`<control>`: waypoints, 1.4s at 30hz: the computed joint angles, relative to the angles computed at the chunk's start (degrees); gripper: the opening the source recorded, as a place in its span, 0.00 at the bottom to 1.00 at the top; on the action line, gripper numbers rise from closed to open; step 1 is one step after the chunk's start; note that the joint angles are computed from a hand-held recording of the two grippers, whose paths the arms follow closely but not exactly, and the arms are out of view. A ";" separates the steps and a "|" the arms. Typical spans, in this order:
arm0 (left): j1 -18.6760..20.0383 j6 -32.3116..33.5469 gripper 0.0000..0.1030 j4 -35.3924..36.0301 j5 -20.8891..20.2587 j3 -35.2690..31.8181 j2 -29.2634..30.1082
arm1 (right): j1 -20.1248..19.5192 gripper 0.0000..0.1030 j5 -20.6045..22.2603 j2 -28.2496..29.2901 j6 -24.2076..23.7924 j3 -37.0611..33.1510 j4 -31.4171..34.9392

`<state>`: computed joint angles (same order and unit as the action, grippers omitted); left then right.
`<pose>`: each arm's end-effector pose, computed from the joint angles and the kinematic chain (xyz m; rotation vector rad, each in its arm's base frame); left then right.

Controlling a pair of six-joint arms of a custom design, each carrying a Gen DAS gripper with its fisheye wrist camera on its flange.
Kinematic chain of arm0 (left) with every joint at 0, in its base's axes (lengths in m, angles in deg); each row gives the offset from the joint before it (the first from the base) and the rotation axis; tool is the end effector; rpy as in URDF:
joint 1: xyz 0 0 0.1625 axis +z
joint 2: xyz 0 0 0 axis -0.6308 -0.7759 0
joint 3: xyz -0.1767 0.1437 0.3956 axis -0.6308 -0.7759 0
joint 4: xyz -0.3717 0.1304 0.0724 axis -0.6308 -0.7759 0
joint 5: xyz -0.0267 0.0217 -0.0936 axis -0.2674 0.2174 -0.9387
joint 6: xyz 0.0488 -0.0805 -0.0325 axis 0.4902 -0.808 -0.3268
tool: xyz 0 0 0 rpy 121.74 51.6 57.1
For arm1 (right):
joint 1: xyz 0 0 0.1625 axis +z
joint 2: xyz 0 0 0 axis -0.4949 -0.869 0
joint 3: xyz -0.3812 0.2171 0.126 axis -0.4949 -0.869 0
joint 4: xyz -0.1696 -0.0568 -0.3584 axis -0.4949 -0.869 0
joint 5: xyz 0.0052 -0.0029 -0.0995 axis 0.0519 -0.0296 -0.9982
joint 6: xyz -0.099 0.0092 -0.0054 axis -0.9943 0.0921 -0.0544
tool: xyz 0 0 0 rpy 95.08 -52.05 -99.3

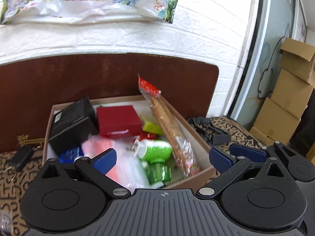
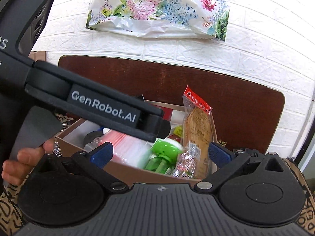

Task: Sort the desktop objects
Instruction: 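Withdraw the left gripper from the box and back away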

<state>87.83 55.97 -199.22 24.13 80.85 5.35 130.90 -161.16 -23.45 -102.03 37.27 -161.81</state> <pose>-0.1679 -0.4956 0.1849 0.6337 2.3386 -1.1833 0.2229 -0.4869 0.0999 1.2376 -2.1568 1.1638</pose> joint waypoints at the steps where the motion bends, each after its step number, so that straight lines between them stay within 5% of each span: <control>1: -0.32 -0.42 1.00 -0.12 0.53 0.68 -0.24 | 0.16 1.00 -0.23 -0.02 0.72 0.60 -0.58; 23: -9.88 -13.96 1.00 -0.60 10.56 19.20 -6.96 | 2.87 1.00 -3.10 1.11 7.73 12.68 -12.62; 42: -19.12 -30.62 1.00 14.51 17.96 29.04 -16.29 | 6.81 1.00 -3.01 4.44 10.37 18.70 -18.44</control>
<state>68.71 25.35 -184.71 42.10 109.89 -10.94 137.71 -164.17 -19.01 -91.66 55.97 -180.25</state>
